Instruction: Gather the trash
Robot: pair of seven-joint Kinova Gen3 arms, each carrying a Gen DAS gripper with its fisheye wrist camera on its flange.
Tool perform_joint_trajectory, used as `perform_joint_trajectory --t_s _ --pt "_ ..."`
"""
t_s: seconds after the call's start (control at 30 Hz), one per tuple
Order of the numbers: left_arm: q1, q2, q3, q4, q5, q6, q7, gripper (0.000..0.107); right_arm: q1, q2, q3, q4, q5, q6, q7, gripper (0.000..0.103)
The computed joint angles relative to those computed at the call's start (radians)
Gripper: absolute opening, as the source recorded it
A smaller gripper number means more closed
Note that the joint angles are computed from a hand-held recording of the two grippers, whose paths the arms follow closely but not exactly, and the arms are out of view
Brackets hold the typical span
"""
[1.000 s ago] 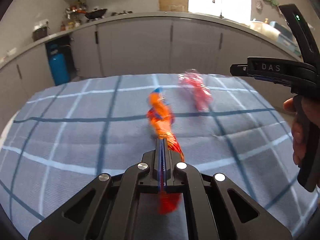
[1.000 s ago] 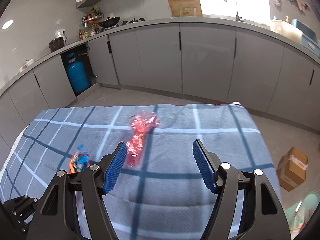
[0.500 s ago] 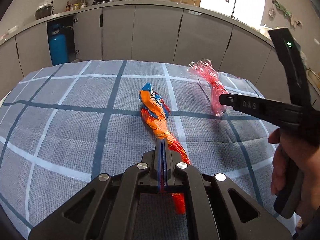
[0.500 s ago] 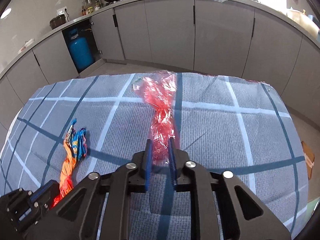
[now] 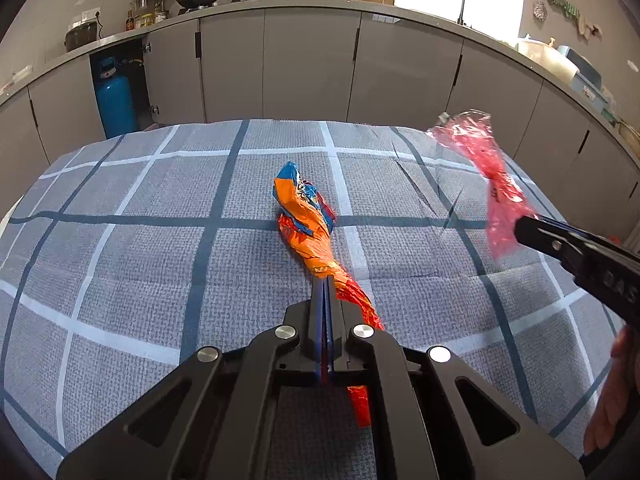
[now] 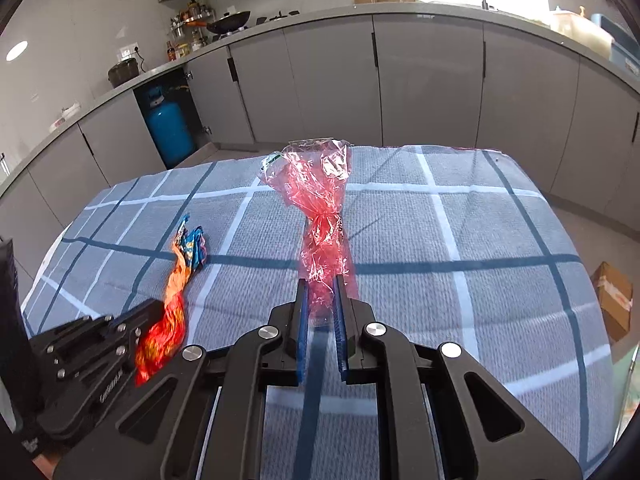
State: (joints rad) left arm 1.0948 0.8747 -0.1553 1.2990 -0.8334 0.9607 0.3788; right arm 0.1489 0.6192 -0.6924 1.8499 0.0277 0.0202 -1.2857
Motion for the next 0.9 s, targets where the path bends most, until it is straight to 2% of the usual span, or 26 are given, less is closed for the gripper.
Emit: perform_joint_trajectory --t_s 0.17,0.4,0.5,0.57,0.67,0.8,0.9 --pt "-0.011 0.014 0.012 -0.034 0.018 0.035 -0.044 0.002 0.108 -0.003 -0.085 0.081 0.036 -0.048 -0.003 0.013" --pt "-0.021 0.024 0.018 -0.062 0.048 0.058 -0.076 0.004 0.244 -0.014 -0.178 0.174 0.147 -0.122 -0.065 0.013" --pt "-0.031 0.038 0.024 -0.097 0.079 0.1 -0.1 0.022 0.271 -0.02 -0.201 0.185 0.199 -0.138 -0.091 0.013" --pt "-0.028 0.043 0.012 -0.104 0.1 0.124 -0.089 0.05 0.298 -0.015 -0.221 0.197 0.234 -0.161 -0.112 0.013" --pt "-0.029 0.024 0.011 -0.062 0.09 0.086 -0.047 0.051 0.329 0.015 -0.249 0.202 0.284 -0.165 -0.147 0.013" --pt "-0.034 0.04 0.023 -0.097 0.088 0.113 -0.094 0.049 0.321 0.023 -0.236 0.214 0.342 -0.18 -0.183 0.013" --pt "-0.025 0.032 0.017 -0.076 0.067 0.09 -0.083 0.049 0.318 0.026 -0.225 0.216 0.376 -0.191 -0.218 0.013"
